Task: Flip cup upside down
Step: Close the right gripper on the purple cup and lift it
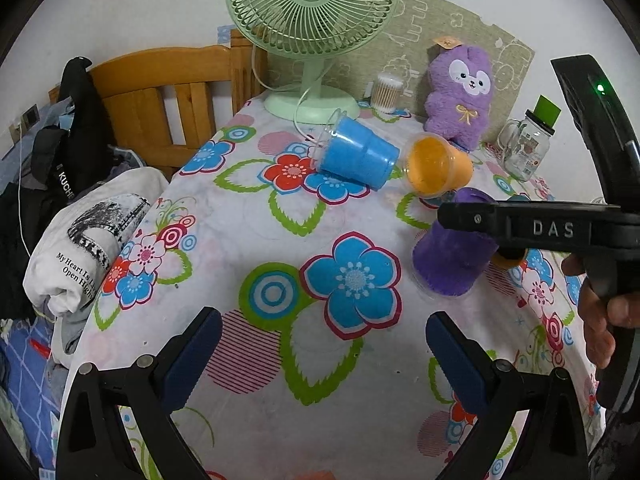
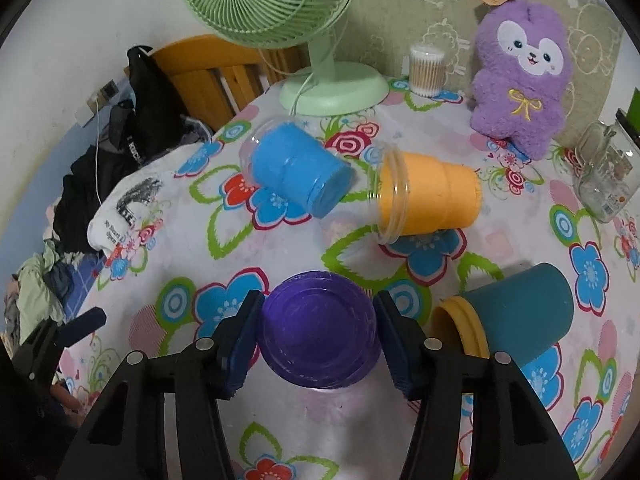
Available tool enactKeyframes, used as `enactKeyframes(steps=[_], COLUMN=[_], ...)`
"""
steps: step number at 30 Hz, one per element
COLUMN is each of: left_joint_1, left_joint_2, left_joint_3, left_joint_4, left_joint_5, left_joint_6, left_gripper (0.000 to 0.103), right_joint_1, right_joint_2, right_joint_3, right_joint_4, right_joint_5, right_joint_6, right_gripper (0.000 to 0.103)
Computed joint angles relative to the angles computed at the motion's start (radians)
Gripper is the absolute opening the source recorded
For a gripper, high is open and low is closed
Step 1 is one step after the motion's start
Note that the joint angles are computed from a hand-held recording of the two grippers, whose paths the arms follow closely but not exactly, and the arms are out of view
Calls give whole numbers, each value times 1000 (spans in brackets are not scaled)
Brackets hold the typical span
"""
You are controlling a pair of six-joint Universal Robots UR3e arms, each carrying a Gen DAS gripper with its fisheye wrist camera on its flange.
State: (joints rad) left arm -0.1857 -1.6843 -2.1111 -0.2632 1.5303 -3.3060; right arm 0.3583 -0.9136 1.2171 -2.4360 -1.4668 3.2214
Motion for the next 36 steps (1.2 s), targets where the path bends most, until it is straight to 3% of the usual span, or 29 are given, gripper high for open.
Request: enactKeyframes(steps=[10,15,18,25,28,30,36], left_joint_1=[-13,-47,-68,-101,-98,-98,-195], left_joint_2=[163,264,350,523,579,601,600], left_joint_3=[-121,-197,-252,-340,-369,-382,-372], left_joint_4=[-14,-44,-70,-141,-166,-177,-173], left_joint_5=[-27,-30,-16,9,4,-1,41], left_joint_6=[-8,-48,-67,-84,-85,-88,-132], left_gripper=[103,103,103,103,103,103,103], right_joint_1=[69,90,106,221,289,291,405], right_joint_2=[-208,-190,-209,-314,-371,-400,-496], right_joint_3=[320,388,506,956,1073,1137,1220], right_joint_4=[-268,-385,-525,-980,-1008,-1018,-1054], right_joint_5=[-59,-62,-59,-202,-295,-283,-416], right_joint_6=[46,105,145,242,291,328,438], right_gripper=[58,58,58,58,57,57,57])
